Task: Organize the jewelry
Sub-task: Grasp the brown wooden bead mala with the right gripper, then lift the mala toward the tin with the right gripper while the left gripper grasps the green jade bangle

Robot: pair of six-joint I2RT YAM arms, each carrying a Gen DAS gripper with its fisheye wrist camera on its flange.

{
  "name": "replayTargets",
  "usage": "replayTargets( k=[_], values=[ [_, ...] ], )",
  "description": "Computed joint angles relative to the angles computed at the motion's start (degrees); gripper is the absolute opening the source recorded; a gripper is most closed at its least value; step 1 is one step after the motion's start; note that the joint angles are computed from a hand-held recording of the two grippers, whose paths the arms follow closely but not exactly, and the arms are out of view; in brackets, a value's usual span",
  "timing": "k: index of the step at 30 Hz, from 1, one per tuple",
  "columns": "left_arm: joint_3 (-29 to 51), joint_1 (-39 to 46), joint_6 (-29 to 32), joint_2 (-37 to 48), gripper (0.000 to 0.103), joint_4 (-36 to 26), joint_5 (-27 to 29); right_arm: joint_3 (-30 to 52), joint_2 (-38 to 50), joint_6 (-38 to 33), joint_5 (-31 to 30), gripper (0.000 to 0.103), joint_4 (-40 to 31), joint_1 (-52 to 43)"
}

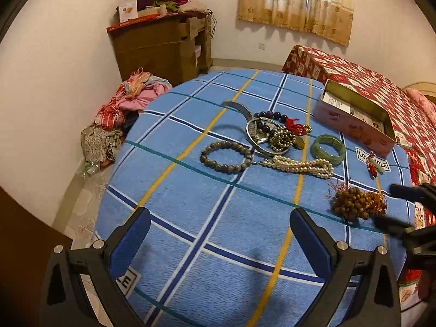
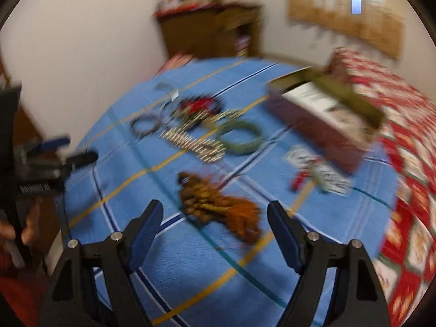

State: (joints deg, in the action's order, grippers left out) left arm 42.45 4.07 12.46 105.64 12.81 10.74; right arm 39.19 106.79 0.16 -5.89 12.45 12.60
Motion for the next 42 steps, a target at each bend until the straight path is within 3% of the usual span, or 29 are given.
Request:
replayTargets(
  k=[5,9,12,22,31,35,38,42],
  values=[
    [0.4,0.3,0.3,-0.3,0.102,-0.4,-0.9,8.5,9.1,-4.7,-2.0,0.079,-4.3,-1.1],
    [1.5,0.6,0.3,0.6,0.102,-1.3,-0.6,9.4,10.5,-7.6,-2.3,0.052,-4.1,-2.0],
    [2.7,0.9,0.1,1.6,0.102,-2.2,1.0,7.4,8.8,-5.4,-3.6,0.041,-3.0,-3.2],
    [10.9,-1.7,-1.2,4.9,0.102,-5.2,5.0,-8.6,-10.7,12.1,-5.8,0.039,11.2,-8.4],
    [18.3,-10.9,-3.4,9.1,0.102,-7.7,8.0,-10.0,-11.7,19.1,-7.3,0.039,16.5,-13.3],
    [31.4,-16.6,-4.4,18.9,0.102,-16.9,8.5,-11.7,-12.9,19.5,-5.2,0.04,17.5,-14.7],
    [40.8,-20.4,-4.3,26.2,0.102,-22.7,2.8,-12.4,-14.2,18.4,-3.7,0.04,17.0,-14.7],
    [47.1,-22.1,-5.0,31.6,0.102,-26.7,0.9,-14.3,-15.8,18.2,-3.9,0.04,18.2,-15.9]
  ],
)
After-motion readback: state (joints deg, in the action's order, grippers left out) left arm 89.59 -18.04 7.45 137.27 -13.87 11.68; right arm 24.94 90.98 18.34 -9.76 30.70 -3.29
